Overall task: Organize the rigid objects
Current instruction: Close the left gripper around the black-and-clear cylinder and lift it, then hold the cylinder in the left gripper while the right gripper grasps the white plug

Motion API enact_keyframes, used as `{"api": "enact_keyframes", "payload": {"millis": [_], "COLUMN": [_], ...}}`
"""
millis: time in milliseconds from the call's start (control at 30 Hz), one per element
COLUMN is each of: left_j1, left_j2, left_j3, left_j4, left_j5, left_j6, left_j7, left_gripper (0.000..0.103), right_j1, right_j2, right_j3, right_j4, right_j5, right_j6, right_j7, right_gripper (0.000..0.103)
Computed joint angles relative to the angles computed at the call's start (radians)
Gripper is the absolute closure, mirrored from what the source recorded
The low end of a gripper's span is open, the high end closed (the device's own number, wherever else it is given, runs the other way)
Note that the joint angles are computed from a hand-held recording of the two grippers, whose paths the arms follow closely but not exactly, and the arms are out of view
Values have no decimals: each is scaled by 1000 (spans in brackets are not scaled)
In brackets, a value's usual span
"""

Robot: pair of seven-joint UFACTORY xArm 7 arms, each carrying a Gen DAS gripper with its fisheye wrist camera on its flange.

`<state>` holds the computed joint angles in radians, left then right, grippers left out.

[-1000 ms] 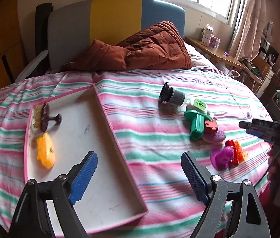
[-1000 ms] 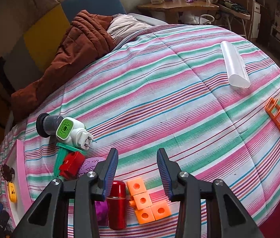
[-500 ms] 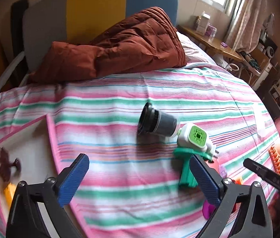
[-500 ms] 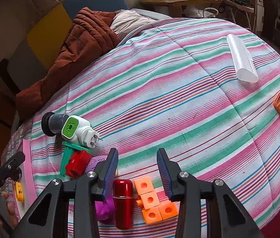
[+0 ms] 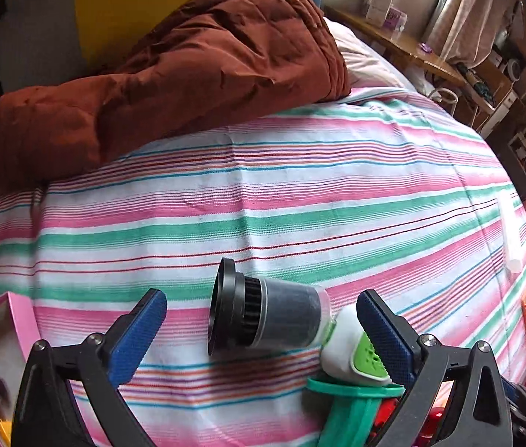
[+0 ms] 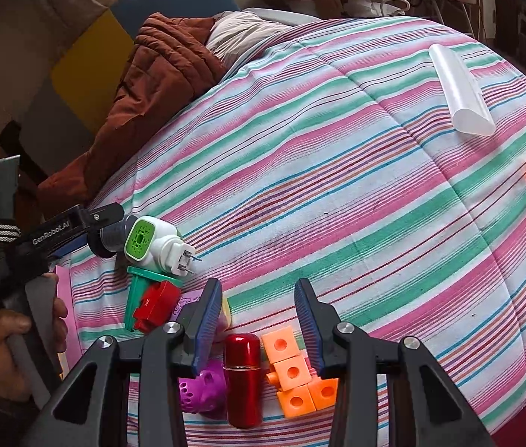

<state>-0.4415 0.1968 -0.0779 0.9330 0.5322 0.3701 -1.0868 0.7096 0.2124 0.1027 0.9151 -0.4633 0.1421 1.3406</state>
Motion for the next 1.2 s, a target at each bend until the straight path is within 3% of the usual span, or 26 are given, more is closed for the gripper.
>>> {"api": "enact_keyframes", "payload": {"millis": [100, 133, 167, 300, 467, 667, 967, 1200], "left_j1": [66, 65, 27, -27, -38, -28, -46, -106], "left_j2": [38, 41, 28, -38, -128, -265, -415, -400], "left_j3": [-60, -57, -13, 53, 43, -78, -311, -392], "left_j4": [-1, -10, -40, -129, -228, -334, -413, -443], "left_j5": [-151, -185, -177, 0, 257, 435, 419, 401], "left_j6": [-3, -8, -49, -90, -62, 10, 89, 105], "left_j7": [137, 162, 148, -35, -309, -533, -628, -693], "left_gripper": [28, 29, 29, 30, 30, 30, 30, 30], "right_j1": [-3, 0, 3, 1, 0, -36, -28, -41], "right_j2": [1, 0, -1, -2, -3, -11, -10, 16], "right_j3": [5, 1, -3, -3, -6, 12, -2, 39], "right_j4": [-1, -2, -1, -3, 0, -36, -35, -1], "right_j5": [12, 8, 2, -3, -20, 38, 34, 71], "right_j6": [-3, -1, -1, 5, 24, -6, 13, 19], "right_j7": [-9, -5, -1, 11, 27, 25, 41, -62], "right_gripper": [62, 62, 63, 62, 62, 62, 63, 65]}}
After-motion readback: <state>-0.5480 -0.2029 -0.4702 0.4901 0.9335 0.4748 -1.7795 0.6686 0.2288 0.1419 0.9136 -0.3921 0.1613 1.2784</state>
